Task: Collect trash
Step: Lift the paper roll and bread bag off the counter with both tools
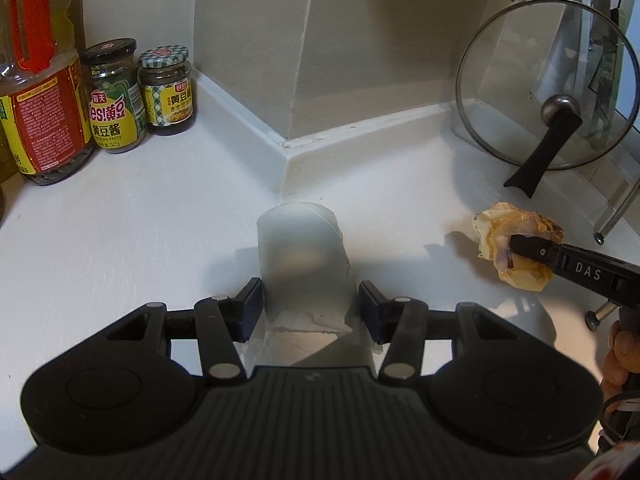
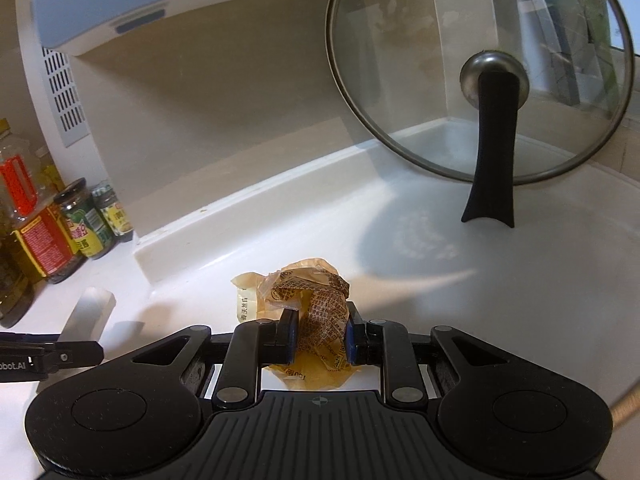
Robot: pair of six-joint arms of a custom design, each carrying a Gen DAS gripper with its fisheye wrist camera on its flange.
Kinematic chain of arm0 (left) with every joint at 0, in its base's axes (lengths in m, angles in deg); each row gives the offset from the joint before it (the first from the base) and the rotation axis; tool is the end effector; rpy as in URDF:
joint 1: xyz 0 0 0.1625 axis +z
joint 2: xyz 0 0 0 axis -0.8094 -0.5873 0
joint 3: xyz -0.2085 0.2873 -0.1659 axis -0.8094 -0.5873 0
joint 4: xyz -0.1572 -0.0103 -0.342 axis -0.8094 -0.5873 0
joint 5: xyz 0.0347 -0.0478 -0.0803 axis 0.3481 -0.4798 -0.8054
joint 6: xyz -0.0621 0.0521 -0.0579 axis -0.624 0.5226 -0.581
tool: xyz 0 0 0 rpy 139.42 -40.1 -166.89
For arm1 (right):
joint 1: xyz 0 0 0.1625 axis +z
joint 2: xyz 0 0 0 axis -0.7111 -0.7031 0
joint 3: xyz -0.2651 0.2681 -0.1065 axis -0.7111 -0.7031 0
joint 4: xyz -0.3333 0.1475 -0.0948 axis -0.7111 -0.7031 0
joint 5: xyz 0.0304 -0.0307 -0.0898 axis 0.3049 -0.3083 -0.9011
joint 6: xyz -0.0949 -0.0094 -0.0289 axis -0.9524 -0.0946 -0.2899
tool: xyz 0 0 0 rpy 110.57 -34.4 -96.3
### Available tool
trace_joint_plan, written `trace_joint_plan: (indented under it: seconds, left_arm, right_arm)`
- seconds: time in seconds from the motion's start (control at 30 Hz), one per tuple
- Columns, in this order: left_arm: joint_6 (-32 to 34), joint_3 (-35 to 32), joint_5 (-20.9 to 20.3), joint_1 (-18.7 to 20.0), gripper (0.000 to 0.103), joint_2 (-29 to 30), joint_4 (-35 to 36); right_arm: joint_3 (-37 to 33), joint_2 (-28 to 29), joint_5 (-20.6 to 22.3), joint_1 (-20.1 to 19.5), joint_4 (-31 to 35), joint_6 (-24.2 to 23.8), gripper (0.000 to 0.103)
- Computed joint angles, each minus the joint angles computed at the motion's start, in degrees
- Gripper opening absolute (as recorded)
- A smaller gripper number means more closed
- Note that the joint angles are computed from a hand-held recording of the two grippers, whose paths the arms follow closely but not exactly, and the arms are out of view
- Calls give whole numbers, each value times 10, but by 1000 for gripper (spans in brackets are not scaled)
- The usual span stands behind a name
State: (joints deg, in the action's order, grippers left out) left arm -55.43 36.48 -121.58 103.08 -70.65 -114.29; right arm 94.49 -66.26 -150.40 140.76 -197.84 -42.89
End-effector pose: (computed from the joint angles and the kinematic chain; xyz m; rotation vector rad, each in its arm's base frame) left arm -0.2727 -0.6288 0.1813 0.4184 2.3937 -0.8889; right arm 0.1618 -0.6259 0.2456 0.4736 -2.3928 1.1438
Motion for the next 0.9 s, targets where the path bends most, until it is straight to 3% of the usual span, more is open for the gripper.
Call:
trace_joint_plan:
  seconds: [0.9]
  left_arm:
    - [34, 157, -35, -36, 48, -127, -49]
  right_arm:
    - [149, -48, -77, 90, -113, 35, 23]
